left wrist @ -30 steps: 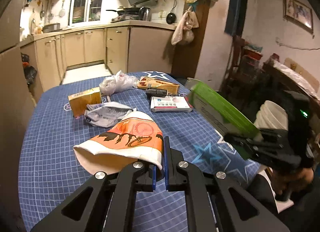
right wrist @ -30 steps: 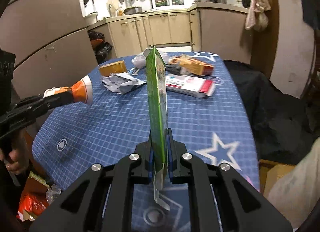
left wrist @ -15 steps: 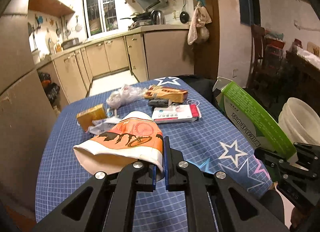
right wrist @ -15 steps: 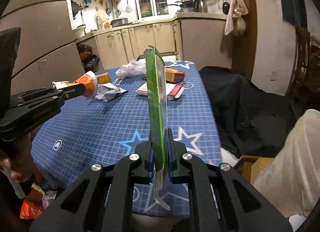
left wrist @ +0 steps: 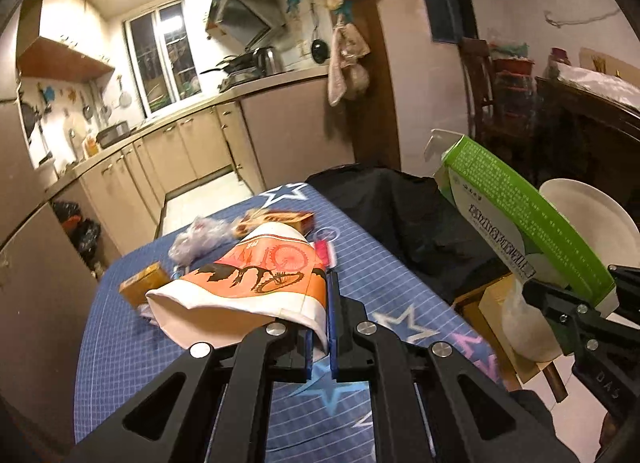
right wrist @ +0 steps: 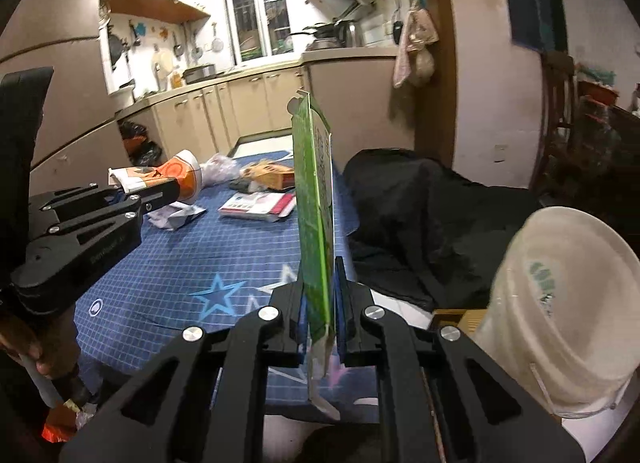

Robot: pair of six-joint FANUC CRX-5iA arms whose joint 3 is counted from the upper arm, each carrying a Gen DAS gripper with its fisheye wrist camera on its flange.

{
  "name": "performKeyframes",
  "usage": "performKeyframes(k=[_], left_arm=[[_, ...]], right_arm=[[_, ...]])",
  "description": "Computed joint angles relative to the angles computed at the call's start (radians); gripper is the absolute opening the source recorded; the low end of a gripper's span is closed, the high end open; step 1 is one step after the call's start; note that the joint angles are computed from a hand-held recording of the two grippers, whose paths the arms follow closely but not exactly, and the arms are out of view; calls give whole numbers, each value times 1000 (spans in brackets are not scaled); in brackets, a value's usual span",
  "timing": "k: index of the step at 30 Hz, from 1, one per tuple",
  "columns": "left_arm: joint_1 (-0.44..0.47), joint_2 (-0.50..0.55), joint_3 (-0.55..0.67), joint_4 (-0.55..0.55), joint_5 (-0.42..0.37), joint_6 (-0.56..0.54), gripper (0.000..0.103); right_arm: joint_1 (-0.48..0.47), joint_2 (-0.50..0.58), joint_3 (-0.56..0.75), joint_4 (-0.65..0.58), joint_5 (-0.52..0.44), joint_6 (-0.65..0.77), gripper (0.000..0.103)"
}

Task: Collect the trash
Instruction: 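Carry the paper cup and green box over the white bucket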

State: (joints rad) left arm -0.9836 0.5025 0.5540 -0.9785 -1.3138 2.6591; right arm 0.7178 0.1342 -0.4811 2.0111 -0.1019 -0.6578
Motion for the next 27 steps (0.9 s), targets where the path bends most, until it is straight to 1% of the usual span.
performKeyframes(k=[2,5,6,8,11,16,17,19,20,22,26,27], left_arm=[[-1,29,44,3,4,-31,7],[-1,72,108,11,12,-77,7],[-1,88,131,15,15,-93,7],[1,118,175,26,21,-127,7],[3,181,266,45,34,-197,7],[19,285,417,107,55,-312,7],[25,308,451,130,69,-343,7],[31,354,523,156,73,-395,7],[33,386,573,169,72,-427,7],[38,407,601,191,93,-457,7],[49,480,720,257,119,-542,7],[51,511,772,276,121,-574,7]], right_arm=[[-13,-16,-17,9,-14,-15,9],[-51,-44,-41,72,-14,-84,9],[-51,-46,-48,69,-27,-91,9],[-78,-63,-63,106,-27,-136,9],[-114,-82,-85,145,-35,-186,9],[-156,-117,-131,132,-63,-198,9],[-164,-126,-143,120,-73,-193,9],[-180,-142,-165,100,-85,-183,9],[-184,-150,-178,77,-99,-170,9],[-190,-163,-197,37,-119,-148,9],[-204,-187,-232,-20,-159,-119,9],[-202,-191,-237,-32,-168,-113,9]])
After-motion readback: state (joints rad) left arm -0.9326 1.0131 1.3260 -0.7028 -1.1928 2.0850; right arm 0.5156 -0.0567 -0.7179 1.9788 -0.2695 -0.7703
